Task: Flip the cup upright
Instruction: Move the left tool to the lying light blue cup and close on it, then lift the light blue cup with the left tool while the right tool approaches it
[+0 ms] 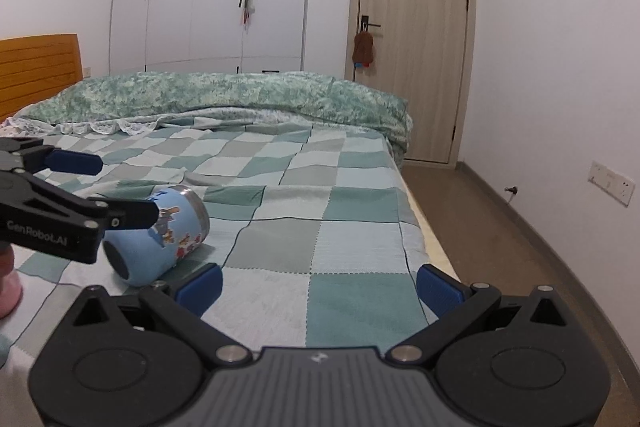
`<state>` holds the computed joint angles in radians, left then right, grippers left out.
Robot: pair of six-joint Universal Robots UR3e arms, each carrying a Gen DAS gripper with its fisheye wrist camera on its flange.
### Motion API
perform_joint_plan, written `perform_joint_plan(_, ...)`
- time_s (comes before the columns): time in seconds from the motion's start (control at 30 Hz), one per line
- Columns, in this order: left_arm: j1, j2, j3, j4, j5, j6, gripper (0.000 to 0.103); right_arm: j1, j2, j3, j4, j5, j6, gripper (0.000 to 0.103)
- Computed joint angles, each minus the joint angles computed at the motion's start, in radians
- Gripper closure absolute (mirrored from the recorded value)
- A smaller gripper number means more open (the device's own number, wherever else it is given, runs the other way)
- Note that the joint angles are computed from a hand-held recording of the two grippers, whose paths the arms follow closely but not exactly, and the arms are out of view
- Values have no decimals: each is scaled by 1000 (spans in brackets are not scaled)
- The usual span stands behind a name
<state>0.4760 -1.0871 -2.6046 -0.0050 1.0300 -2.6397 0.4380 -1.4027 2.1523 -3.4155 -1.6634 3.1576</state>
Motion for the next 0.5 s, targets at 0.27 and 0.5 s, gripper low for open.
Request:
perform_joint_plan(0.27, 91, -227, 193, -144, -94, 227, 0, 33, 129, -161, 66, -64, 31, 0)
perform_joint_plan(0.5, 94, -375, 402, -429, -96, 348, 0, 79, 235, -309, 147, -133, 59, 0)
